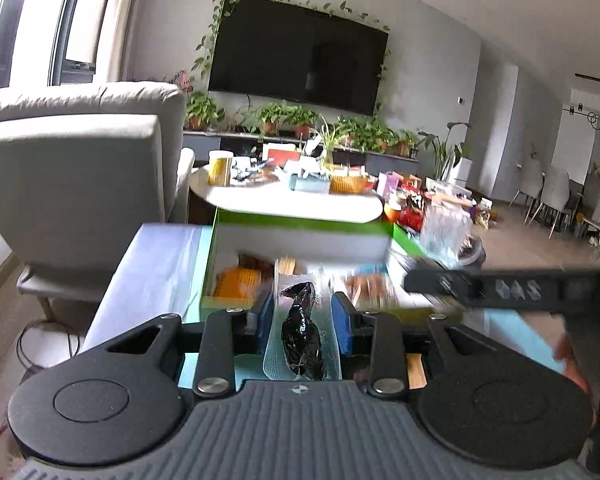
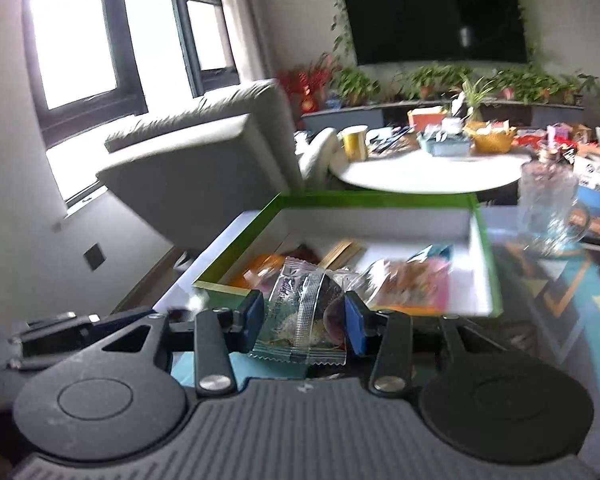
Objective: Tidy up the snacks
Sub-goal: 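Lower both held packs into the green box and open both tools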
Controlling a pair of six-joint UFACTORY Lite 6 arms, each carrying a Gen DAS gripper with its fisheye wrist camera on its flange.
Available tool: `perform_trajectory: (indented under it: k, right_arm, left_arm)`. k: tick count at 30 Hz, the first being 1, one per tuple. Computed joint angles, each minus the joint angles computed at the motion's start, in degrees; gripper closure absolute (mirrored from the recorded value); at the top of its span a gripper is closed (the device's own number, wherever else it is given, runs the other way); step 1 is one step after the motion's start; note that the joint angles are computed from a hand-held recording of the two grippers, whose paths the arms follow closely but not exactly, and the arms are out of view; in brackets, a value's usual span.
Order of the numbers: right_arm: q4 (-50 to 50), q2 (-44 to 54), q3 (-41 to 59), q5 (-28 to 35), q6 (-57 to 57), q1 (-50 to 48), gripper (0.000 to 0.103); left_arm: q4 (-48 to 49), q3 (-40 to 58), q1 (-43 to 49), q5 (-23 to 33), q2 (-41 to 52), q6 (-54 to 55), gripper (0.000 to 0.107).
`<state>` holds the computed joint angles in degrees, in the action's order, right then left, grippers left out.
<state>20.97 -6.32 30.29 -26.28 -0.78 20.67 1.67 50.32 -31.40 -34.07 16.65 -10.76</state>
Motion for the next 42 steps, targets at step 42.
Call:
perform_trajectory:
  k: [42]
  right_arm:
    - [-26.3,21.2,15.1,-0.1,20.9,-18.1,0.056]
  left_arm:
    - [-3.8,53.3,-1.9,24.3,36.8,5.6,0.064]
